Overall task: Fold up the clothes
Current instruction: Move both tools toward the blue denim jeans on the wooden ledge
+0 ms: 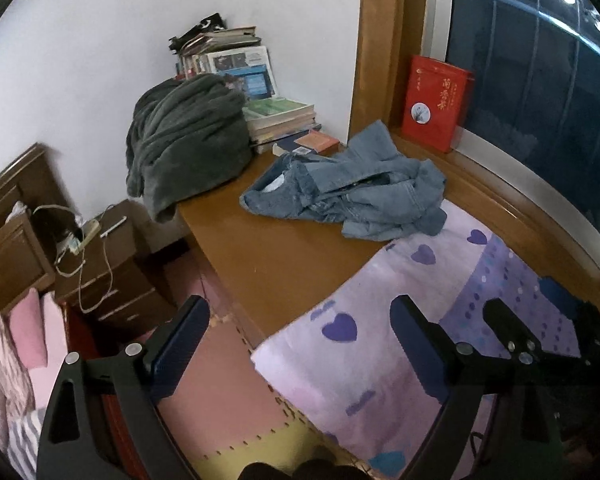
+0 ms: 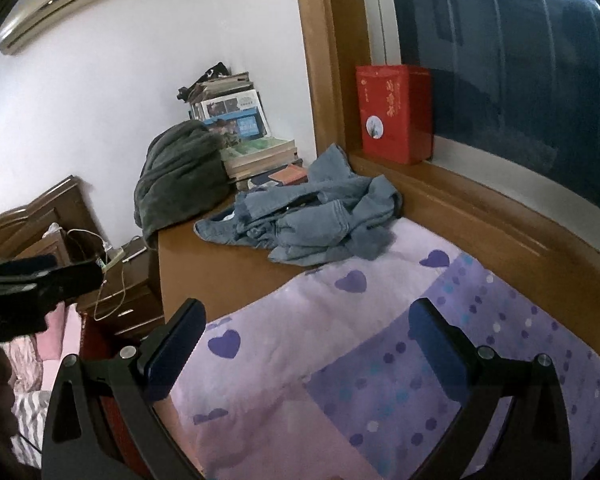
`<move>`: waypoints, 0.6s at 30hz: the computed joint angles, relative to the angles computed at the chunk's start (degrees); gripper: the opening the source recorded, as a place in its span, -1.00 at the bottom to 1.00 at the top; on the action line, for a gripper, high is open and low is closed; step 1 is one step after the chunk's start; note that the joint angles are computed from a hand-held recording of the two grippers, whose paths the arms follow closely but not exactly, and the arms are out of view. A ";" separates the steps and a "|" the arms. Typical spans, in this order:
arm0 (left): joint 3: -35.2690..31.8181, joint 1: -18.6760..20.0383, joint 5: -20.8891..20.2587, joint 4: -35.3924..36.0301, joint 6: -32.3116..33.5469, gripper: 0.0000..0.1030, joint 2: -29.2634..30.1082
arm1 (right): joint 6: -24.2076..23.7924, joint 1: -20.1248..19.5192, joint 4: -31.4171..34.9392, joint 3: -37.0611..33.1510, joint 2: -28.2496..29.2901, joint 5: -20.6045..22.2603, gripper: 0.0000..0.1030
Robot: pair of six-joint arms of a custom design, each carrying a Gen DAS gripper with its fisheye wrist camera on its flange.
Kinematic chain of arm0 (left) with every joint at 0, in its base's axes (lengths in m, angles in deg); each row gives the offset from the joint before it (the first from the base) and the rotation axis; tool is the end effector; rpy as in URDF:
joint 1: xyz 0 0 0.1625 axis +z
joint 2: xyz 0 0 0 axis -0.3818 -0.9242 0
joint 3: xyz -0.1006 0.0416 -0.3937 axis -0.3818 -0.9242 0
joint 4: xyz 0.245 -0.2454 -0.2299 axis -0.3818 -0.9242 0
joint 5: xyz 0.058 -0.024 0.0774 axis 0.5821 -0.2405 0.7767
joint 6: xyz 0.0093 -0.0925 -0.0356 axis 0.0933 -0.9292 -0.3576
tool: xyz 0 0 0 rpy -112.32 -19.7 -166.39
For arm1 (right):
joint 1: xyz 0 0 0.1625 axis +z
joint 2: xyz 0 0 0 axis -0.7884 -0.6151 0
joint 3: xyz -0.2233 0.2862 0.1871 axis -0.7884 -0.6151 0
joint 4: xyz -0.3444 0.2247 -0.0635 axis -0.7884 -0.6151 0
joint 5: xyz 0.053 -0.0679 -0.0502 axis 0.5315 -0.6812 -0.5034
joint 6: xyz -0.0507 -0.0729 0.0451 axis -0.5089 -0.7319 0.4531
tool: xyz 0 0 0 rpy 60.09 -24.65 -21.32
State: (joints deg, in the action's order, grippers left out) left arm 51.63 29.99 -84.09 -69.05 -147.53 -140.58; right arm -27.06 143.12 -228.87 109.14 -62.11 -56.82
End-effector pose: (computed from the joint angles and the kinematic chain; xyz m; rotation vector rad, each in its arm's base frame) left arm -0.3178 -0.2417 0.0940 -0.3705 1.9073 -1.0997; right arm 0.1428 -0.3578 0.2115 1.3302 -2.4858 0.7400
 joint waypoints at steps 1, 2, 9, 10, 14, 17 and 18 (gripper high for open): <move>0.34 0.63 0.78 -0.55 0.94 0.82 -0.58 | 0.12 0.33 -0.71 -0.10 0.59 -0.17 1.00; 0.80 1.18 1.43 -1.46 2.13 0.82 -1.05 | 0.49 0.54 -1.38 -0.20 1.15 -0.40 1.00; 6.00 7.38 7.95 -10.36 13.19 0.82 -6.96 | 4.50 2.95 -9.39 -1.77 7.94 -4.82 1.00; 6.70 8.38 9.13 -11.92 15.18 0.82 -7.87 | 5.14 3.48 -11.01 -1.99 9.06 -5.87 1.00; 9.30 14.49 13.78 -20.05 28.25 0.82 -12.02 | 9.25 6.37 -16.49 -3.71 14.08 -11.85 1.00; 10.49 20.01 17.91 -25.92 40.22 0.82 -13.16 | 13.42 8.97 -19.94 -5.81 19.08 -17.46 1.00; 10.24 21.91 19.21 -26.02 42.86 0.82 -12.77 | 14.59 9.73 -20.74 -6.55 20.67 -19.18 1.00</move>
